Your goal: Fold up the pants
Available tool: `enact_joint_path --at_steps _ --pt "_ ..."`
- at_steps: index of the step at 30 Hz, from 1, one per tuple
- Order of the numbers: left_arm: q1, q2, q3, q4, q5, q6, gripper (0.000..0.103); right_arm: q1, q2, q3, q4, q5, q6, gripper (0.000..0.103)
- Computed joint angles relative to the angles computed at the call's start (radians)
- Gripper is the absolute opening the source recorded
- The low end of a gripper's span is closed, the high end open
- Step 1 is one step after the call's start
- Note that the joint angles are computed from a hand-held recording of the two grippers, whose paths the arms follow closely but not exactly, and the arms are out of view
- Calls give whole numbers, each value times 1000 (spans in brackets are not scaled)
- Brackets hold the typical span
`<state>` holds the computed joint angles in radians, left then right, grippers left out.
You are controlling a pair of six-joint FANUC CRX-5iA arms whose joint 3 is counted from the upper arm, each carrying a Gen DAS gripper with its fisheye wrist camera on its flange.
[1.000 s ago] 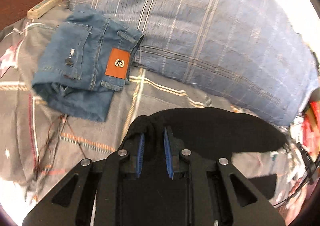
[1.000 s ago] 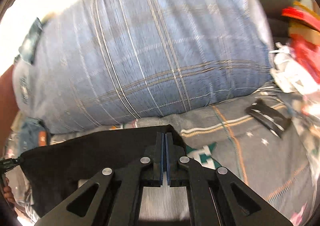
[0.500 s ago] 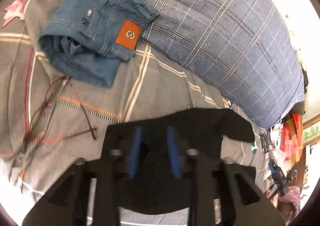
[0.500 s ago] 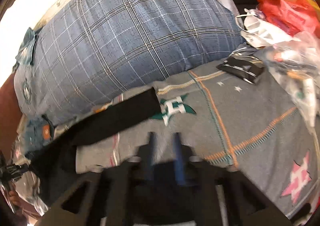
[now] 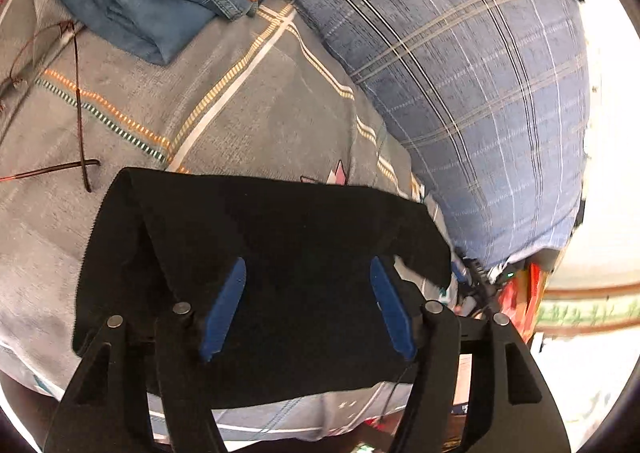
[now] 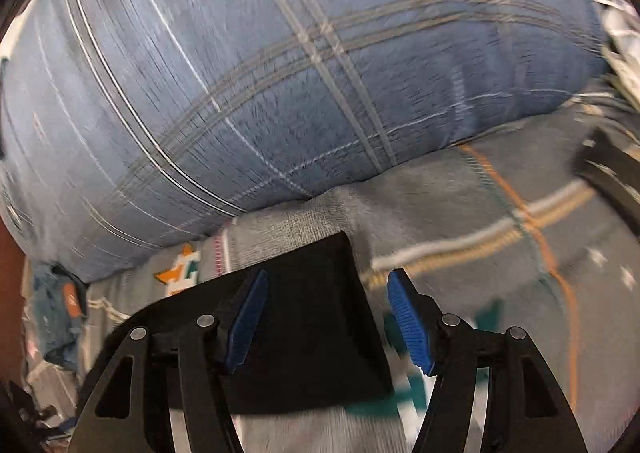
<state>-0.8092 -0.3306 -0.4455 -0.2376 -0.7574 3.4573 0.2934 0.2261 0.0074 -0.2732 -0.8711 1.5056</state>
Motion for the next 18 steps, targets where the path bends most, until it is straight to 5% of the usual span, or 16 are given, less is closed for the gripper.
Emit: enact_joint_path --at_steps 3,6,8,10,14,18 --pt "-18 -27 -20 -21 41 102 64 32 29 -4 49 19 11 64" --pt "-159 -16 72 -219 -93 313 64 63 13 -36 98 45 49 61" --pt "-230 5 119 -288 -174 382 83 90 13 -57 173 49 30 55" --pt "-272 31 139 -327 -213 434 86 100 15 -64 199 50 22 55" --pt "-183 27 28 -186 -26 389 86 101 16 -64 189 62 -3 56" --pt "-129 49 -2 -118 30 319 86 107 21 -62 194 69 -9 57"
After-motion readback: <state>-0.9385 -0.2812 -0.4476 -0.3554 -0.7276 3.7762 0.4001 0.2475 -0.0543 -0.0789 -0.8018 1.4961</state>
